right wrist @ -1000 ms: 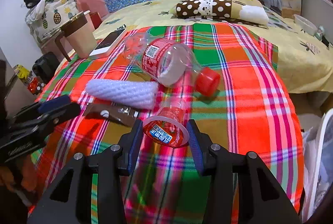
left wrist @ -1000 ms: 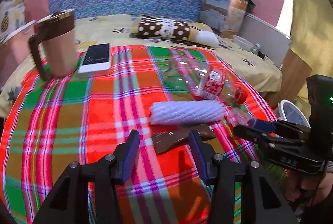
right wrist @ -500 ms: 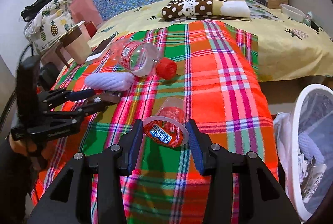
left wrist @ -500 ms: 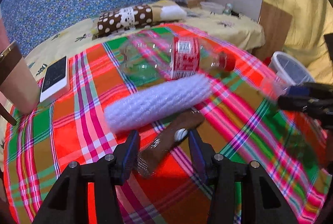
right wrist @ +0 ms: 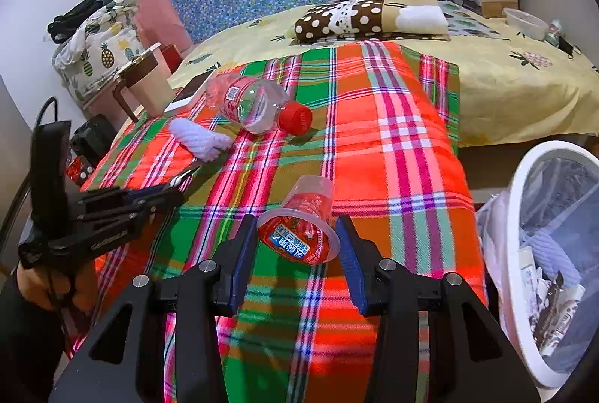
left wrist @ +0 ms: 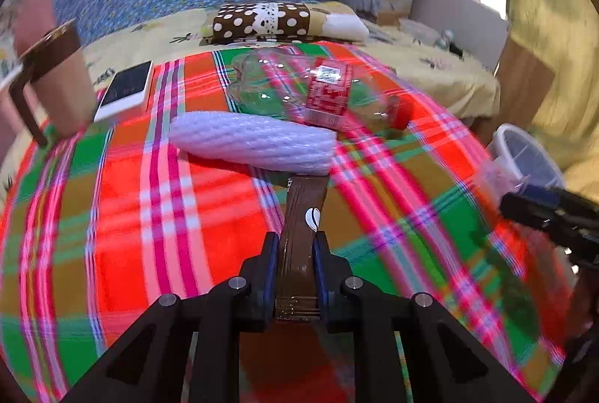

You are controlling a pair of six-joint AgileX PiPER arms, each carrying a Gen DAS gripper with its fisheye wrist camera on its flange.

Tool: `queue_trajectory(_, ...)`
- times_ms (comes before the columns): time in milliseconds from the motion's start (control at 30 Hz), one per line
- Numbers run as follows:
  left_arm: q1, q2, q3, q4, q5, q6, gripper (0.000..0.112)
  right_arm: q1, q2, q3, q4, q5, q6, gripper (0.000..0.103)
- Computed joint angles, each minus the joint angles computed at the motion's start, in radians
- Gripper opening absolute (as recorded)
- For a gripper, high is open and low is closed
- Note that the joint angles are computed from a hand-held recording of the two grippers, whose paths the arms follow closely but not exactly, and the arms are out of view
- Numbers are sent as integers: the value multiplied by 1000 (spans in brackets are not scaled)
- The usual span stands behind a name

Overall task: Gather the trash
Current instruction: 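Grasp the second brown snack packet with the left gripper while the right approaches the red-labelled cup, then carry the brown packet in the left gripper and red-labelled cup in the right over the bin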

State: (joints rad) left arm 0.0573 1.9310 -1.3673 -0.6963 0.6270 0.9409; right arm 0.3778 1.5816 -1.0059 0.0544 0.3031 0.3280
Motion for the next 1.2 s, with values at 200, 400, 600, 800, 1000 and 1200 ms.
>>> queue_trajectory(200,8,-135,183,-179,-18,64,18,2,-67,64,-47,-15,49,45)
queue_trajectory(400,-11,-245,319,-273,-57,90,18,13,-132,119,-139,-21,129,45)
queue_trajectory(600,-46,-328,393,-313,-49,112,18,27,-184,159,-253,-16,230,45)
queue_trajectory(800,-82,-361,416,-324,-50,119,18,8,-221,197,-287,-20,268,45)
queue_trajectory(1000,-129,-365,414,-324,-59,102,18,-28,-264,239,-308,-27,295,45)
queue_trajectory(1200,-216,-357,396,-318,-75,75,18,-88,-330,302,-301,-32,291,45)
